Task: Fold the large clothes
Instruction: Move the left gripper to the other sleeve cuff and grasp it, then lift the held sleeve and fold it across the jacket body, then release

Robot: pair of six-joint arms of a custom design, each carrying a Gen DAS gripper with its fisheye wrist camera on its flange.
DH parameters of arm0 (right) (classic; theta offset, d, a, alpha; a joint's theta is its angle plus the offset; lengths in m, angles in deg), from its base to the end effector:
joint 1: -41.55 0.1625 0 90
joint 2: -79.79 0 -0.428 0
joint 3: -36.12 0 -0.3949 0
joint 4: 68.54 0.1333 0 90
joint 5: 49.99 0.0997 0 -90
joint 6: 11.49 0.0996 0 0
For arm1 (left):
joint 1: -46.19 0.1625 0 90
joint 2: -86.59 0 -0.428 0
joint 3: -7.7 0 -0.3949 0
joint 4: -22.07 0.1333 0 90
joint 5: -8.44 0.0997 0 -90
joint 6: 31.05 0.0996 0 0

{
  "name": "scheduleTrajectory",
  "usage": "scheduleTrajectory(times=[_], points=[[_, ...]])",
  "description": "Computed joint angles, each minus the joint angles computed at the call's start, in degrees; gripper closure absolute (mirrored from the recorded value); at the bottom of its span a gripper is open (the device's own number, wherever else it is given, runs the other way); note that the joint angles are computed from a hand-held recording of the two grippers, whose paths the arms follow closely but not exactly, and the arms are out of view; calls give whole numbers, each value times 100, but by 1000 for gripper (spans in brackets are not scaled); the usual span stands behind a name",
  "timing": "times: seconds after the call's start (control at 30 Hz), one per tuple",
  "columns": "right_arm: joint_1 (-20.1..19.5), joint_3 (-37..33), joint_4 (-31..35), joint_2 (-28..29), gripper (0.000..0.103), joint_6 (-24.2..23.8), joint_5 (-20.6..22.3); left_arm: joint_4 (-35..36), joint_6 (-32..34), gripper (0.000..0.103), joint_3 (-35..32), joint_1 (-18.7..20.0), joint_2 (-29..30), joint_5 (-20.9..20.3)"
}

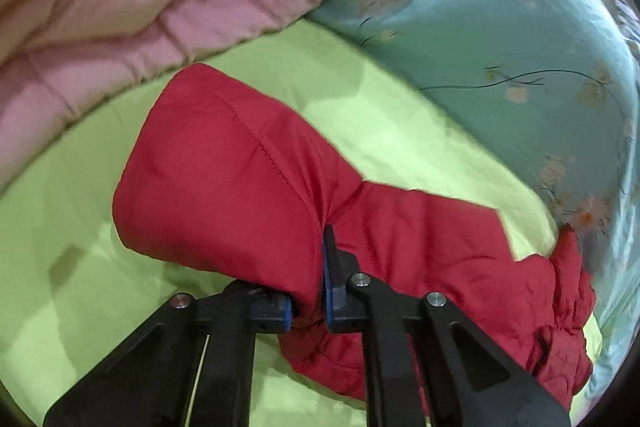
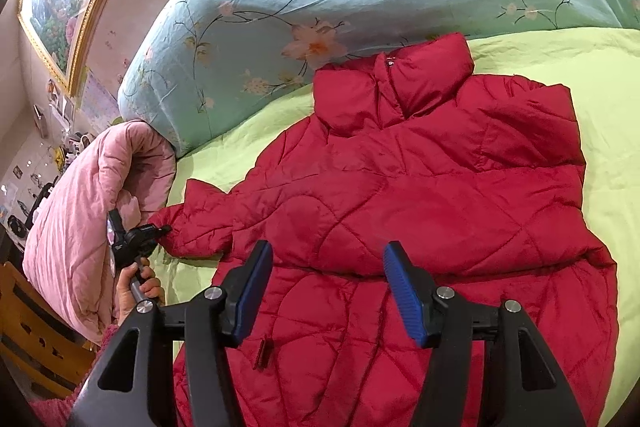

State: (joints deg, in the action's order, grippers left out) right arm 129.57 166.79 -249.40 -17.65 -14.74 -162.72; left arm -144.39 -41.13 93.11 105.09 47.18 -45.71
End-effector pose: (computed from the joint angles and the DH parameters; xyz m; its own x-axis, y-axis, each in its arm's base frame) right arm 0.0807 -0.4089 0.4055 -0.9101 0.3271 0.2544 -0.0332 0.5545 -0.8315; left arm -0.2139 -0.7257 0.1311 -0.9123 0.0327 -0.4083 0.2901 0.7555 -0.5875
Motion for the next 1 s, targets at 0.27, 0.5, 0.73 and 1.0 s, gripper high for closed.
scheduleTrajectory(times=[0.27,0.5,0.73,1.0], points=[[-80,47,28,-158,43,75,199,-780,515,96,511,-406,-301,-426],[-168,127,-21,-355,43,123,366,-1129,763,97,926,-867,-429,-976],[-336,187,34,-557,43,215,593,-1214,912,97,1178,-1374,-303,-1552],[-586,230,118,-845,43,351,956,-907,892,97,1122,-1860,171,-1897]])
